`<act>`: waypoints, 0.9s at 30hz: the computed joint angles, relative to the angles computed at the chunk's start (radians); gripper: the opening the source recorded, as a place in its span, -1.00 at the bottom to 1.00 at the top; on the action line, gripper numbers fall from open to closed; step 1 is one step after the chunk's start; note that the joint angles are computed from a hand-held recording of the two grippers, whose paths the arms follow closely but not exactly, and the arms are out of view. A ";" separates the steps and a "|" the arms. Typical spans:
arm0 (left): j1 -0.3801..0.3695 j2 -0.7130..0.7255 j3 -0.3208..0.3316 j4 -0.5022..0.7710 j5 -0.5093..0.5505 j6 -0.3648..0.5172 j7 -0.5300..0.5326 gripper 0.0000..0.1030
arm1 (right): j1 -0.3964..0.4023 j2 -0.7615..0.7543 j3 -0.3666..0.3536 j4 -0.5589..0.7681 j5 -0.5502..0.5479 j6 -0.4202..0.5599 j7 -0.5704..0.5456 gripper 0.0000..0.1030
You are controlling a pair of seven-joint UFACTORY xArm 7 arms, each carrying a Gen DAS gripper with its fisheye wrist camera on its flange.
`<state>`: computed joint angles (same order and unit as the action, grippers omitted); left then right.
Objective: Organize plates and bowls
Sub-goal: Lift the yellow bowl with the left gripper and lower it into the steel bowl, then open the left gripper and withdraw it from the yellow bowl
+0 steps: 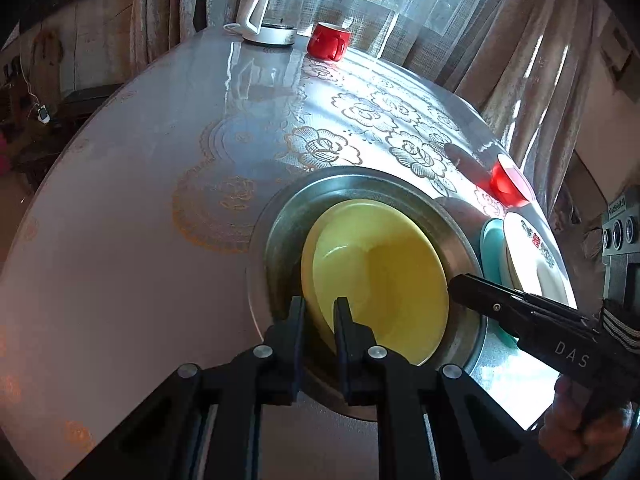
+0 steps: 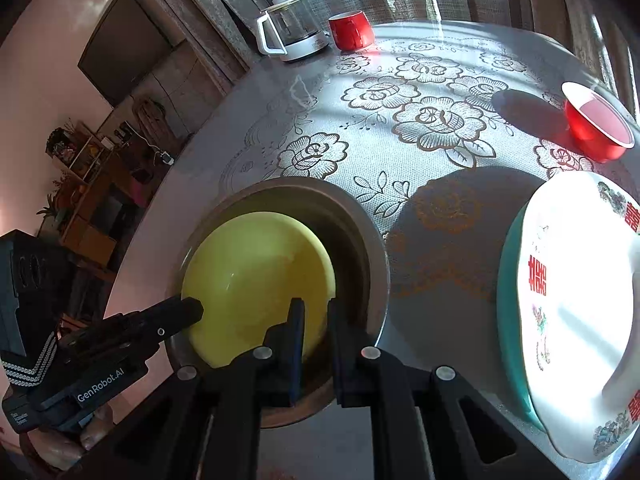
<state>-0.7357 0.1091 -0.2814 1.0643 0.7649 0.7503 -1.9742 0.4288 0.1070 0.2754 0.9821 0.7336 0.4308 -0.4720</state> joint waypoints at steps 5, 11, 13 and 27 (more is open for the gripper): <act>-0.022 0.017 -0.006 0.032 0.021 0.072 0.009 -0.67 | 0.021 0.001 0.002 -0.014 -0.068 -0.042 0.016 -0.61; -0.061 0.038 -0.009 0.076 0.064 0.196 -0.009 -0.64 | 0.027 -0.015 0.007 -0.046 -0.120 -0.084 0.042 -0.60; -0.065 0.032 -0.008 0.068 0.080 0.193 -0.027 -0.58 | 0.033 -0.022 0.007 -0.059 -0.145 -0.105 0.054 -0.59; -0.112 0.023 -0.039 0.090 0.076 0.363 -0.173 -0.10 | 0.060 -0.094 0.014 -0.135 0.055 -0.196 -0.118 -0.38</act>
<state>-0.8479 0.1316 -0.3202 1.1543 0.8414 1.1133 -2.1472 0.4889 0.0125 0.2890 0.8470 0.7891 0.2349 -0.5898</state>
